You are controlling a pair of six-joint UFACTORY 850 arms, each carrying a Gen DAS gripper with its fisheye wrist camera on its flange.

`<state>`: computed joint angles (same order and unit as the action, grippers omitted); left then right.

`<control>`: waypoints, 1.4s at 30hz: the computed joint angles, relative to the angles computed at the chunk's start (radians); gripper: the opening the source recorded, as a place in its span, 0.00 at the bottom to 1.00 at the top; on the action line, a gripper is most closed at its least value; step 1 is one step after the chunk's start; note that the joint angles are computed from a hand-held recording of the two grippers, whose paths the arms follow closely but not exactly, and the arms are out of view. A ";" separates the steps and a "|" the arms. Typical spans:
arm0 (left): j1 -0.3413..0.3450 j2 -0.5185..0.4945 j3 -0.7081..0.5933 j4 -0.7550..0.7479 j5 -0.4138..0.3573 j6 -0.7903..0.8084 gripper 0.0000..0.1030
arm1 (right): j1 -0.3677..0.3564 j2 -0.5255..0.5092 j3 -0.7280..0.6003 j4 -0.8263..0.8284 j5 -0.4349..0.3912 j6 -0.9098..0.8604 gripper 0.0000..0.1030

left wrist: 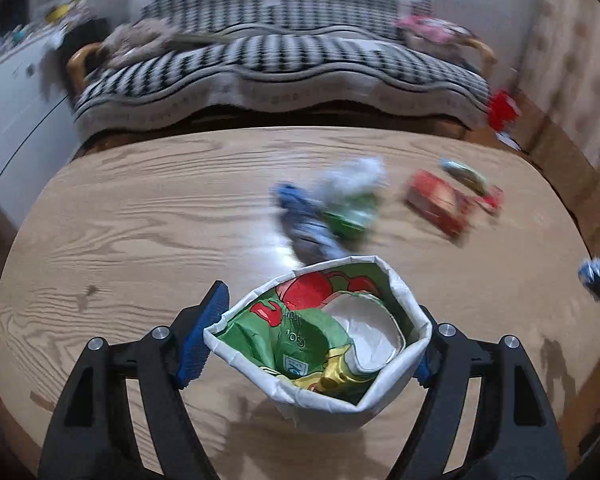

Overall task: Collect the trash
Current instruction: 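Carry the paper cup and silver foil over the black bin and release both, then move both open grippers back over the remaining trash on the table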

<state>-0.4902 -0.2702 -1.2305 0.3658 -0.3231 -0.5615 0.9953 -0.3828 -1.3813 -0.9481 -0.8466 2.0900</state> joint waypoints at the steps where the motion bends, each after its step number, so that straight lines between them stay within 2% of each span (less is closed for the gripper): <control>1: -0.027 0.009 0.010 -0.018 0.005 0.022 0.73 | 0.013 0.021 0.023 -0.002 -0.012 0.018 0.32; 7: -0.259 0.037 0.048 -0.396 0.024 0.411 0.73 | 0.173 0.199 0.226 0.019 -0.155 0.206 0.32; 10: -0.360 0.035 0.071 -0.592 0.020 0.611 0.73 | 0.305 0.293 0.338 0.043 -0.250 0.389 0.32; 12: -0.444 0.013 0.084 -0.702 -0.003 0.736 0.73 | 0.361 0.314 0.381 0.111 -0.284 0.438 0.32; 14: -0.512 -0.021 0.076 -0.673 -0.019 0.743 0.73 | 0.392 0.326 0.431 0.204 -0.263 0.454 0.32; 16: -0.580 -0.054 0.076 -0.606 -0.023 0.715 0.73 | 0.421 0.352 0.484 0.222 -0.221 0.533 0.32; 19: -0.618 -0.083 0.075 -0.619 -0.046 0.720 0.73 | 0.475 0.357 0.523 0.255 -0.212 0.614 0.32; 25: -0.646 -0.099 0.075 -0.534 -0.061 0.643 0.73 | 0.494 0.355 0.571 0.243 -0.129 0.693 0.32; 28: -0.640 -0.106 0.063 -0.578 -0.095 0.690 0.76 | 0.493 0.360 0.588 0.211 -0.088 0.724 0.34; 29: -0.641 -0.108 0.059 -0.560 -0.107 0.679 0.80 | 0.493 0.372 0.604 0.183 -0.059 0.760 0.46; 30: -0.642 -0.103 0.064 -0.559 -0.104 0.687 0.89 | 0.489 0.381 0.614 0.181 -0.046 0.771 0.60; 31: -0.640 -0.090 0.077 -0.566 -0.086 0.708 0.94 | 0.493 0.381 0.613 0.188 -0.067 0.776 0.89; 32: -0.639 -0.082 0.083 -0.565 -0.067 0.721 0.94 | 0.494 0.379 0.606 0.210 -0.097 0.761 0.94; 35: -0.609 -0.041 0.104 -0.551 -0.071 0.751 0.94 | 0.480 0.376 0.595 0.294 -0.138 0.731 0.94; 37: -0.580 -0.009 0.121 -0.524 -0.059 0.714 0.94 | 0.464 0.358 0.572 0.352 -0.180 0.696 0.94; 40: -0.500 0.071 0.174 -0.330 0.023 0.458 0.94 | 0.423 0.296 0.504 0.416 -0.253 0.557 0.94; 42: -0.445 0.111 0.201 -0.241 0.050 0.327 0.94 | 0.393 0.274 0.482 0.392 -0.229 0.509 0.94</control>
<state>-0.9347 -0.1588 -1.0295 0.1248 -0.2732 -0.2346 1.3881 -0.1086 -0.8993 -0.5564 -1.0760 2.5992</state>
